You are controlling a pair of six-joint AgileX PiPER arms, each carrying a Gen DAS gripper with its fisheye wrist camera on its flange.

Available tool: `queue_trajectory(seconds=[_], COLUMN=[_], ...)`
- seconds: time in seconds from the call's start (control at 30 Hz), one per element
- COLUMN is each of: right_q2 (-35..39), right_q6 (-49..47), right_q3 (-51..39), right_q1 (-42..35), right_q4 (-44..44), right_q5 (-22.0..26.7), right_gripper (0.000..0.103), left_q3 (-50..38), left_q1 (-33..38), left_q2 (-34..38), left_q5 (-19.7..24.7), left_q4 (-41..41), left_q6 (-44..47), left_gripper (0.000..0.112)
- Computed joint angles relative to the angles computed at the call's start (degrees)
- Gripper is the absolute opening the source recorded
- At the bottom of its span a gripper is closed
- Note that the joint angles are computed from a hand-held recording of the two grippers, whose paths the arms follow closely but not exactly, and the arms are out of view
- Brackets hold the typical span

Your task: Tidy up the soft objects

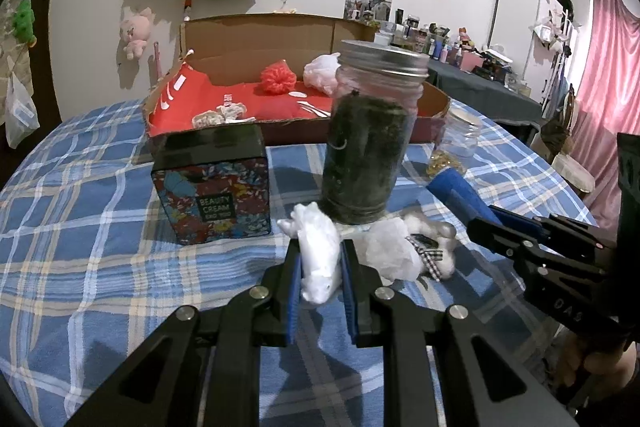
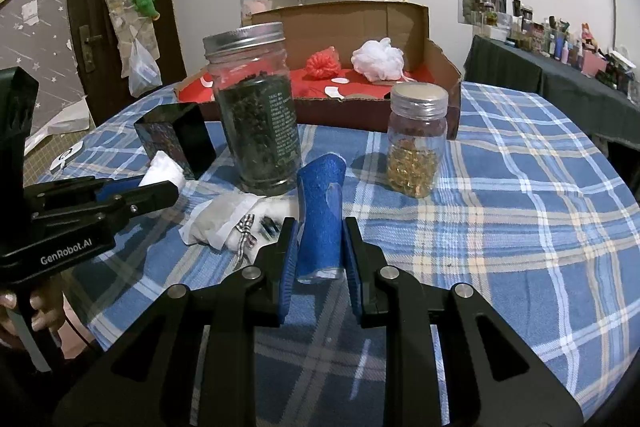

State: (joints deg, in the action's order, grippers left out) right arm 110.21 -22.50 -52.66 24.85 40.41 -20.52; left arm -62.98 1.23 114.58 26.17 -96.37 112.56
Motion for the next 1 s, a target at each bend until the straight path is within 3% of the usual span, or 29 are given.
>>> queue_trajectory(seconds=[0.63,0.8,1.0], right_q2=[-2.73,-2.92,-2.52], right_q6=[-5.39,-6.06,-4.3], right_q3=[3.4,2.97,-0.36], right_q1=[-4.48,-6.93,-12.17], right_q4=[5.97,5.59,1.02], right_q5=[1.45,4.18,10.78], right_gripper=[0.021,0.021,0.021], left_q3=[-3.09,-7.65,-15.01], left_q1=[6.88,8.66,9.67], left_q2=[1.47,3.35,6.7], left_q5=[-1.7,-1.35,0.35], left_q4=[6.74,16.57,26.75], left_q6=[-6.86,-15.97,-23.68], left_gripper=[0.019,0.019,0.019])
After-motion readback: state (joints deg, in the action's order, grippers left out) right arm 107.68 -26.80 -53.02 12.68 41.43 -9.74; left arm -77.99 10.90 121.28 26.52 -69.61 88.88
